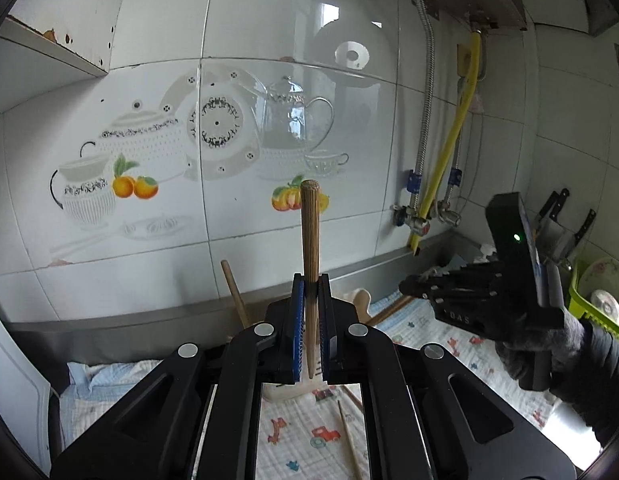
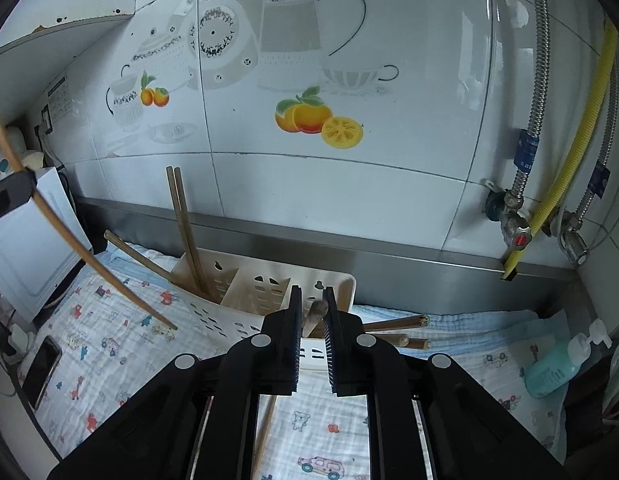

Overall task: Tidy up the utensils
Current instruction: 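Lift the left tool's chopstick over the holder while the right tool carries its own, then open the left tool into the holder while the right tool releases its chopstick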

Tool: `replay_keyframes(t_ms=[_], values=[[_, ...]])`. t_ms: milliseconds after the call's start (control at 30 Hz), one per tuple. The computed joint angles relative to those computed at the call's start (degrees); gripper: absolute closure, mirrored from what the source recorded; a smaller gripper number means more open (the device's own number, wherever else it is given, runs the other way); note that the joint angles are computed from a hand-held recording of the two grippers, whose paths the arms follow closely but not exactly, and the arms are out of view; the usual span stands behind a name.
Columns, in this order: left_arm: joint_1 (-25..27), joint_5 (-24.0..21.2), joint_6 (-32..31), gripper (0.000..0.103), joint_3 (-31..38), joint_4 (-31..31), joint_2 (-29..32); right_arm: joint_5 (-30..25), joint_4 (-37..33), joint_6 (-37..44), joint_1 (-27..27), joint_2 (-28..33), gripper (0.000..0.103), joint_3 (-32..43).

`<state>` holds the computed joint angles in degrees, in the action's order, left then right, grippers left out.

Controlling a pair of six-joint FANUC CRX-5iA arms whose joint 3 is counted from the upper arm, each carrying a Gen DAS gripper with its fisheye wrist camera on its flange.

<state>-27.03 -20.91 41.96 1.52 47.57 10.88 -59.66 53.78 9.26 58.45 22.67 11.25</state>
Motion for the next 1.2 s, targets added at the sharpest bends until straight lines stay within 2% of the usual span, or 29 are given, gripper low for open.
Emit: replay_keyframes(t_ms=[100,400,500,833,933,1000,1033,1200], values=[[0.2,0.7,2.8,0.098,3.2,-2.2,1.8,-0.6,3.0,-1.8,0.8,-1.0,0.083,-1.8],[0.4,1.1,15.3,0.098,10.8,-14.2,6.8,-0.4,8.2,-6.4,3.7,-4.3,0.080,-8.0],[0.7,-0.9,17.7,0.098,12.5,-15.6,8.3,0.5,8.9,-7.9,4.4,-5.0,0.079,-9.9],[1.4,-6.8,22.5,0.098,15.4,-18.6,11.7,1.7,8.8,-11.7,6.9,-5.3,0.077,-14.0],[1.6,-7.9,22.3,0.097,15.3,-18.2,12.0,1.4,8.6,-13.2,7.8,-5.1,0.077,-15.1],[1.6,-8.0,21.2,0.097,14.9,-17.5,11.9,1.9,8.1,-14.1,8.2,-5.1,0.076,-15.9],[1.5,-7.8,22.7,0.096,15.1,-19.3,11.7,1.5,7.9,-14.4,8.5,-4.9,0.076,-16.1],[1.4,-6.9,20.3,0.095,13.3,-17.0,10.5,1.5,7.6,-17.6,9.9,-4.7,0.076,-17.8]])
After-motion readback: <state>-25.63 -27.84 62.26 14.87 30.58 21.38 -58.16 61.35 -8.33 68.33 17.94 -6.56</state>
